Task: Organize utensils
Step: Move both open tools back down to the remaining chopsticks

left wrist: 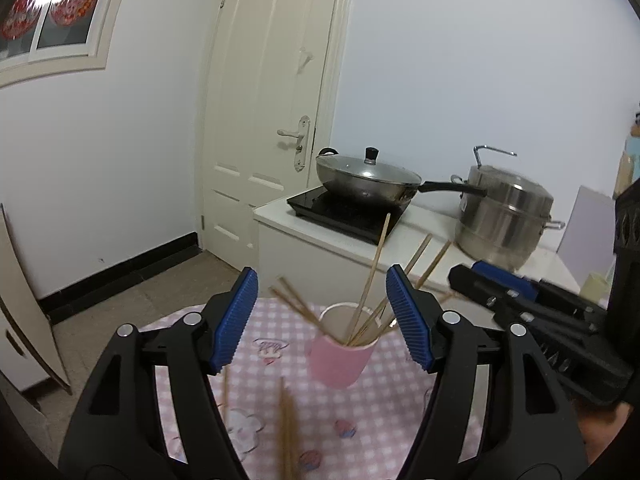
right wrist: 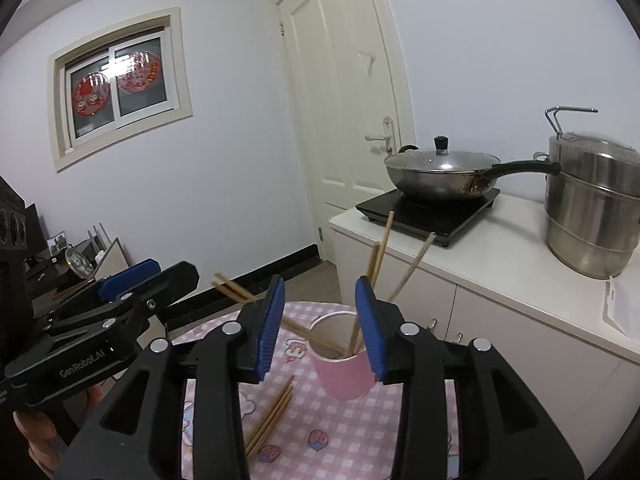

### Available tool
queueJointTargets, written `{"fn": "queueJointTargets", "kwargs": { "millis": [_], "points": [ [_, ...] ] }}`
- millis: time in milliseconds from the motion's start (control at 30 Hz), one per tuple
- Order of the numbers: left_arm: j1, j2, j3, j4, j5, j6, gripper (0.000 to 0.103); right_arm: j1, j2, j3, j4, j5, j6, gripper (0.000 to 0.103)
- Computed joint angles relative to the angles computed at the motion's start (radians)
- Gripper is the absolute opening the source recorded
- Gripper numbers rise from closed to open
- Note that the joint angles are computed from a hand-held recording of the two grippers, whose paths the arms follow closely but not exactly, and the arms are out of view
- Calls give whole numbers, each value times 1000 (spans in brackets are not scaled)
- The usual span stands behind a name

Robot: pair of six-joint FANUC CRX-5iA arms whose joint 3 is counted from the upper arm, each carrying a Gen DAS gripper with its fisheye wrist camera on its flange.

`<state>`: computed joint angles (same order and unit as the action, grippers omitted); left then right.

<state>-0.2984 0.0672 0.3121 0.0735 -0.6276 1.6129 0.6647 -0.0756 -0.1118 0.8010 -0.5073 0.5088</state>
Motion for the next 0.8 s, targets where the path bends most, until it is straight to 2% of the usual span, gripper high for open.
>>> {"fn": "queueJointTargets", "kwargs": {
  "millis": [167,367,567,800],
  "points": [
    [43,-70,-77,34,-36,-60,68,42,-22,-24,21,-14,-16,37],
    [85,-115,-139,27,-104,-104,68,101,-2,-17,-27,-51,29,38],
    [123,-95,-151,19,-206,-114,69,138,59,35,-165,-111,130,38],
    [153,-21,-133,34,-322,-119,69,106,202,221,-488,-293,333,38]
  ]
}}
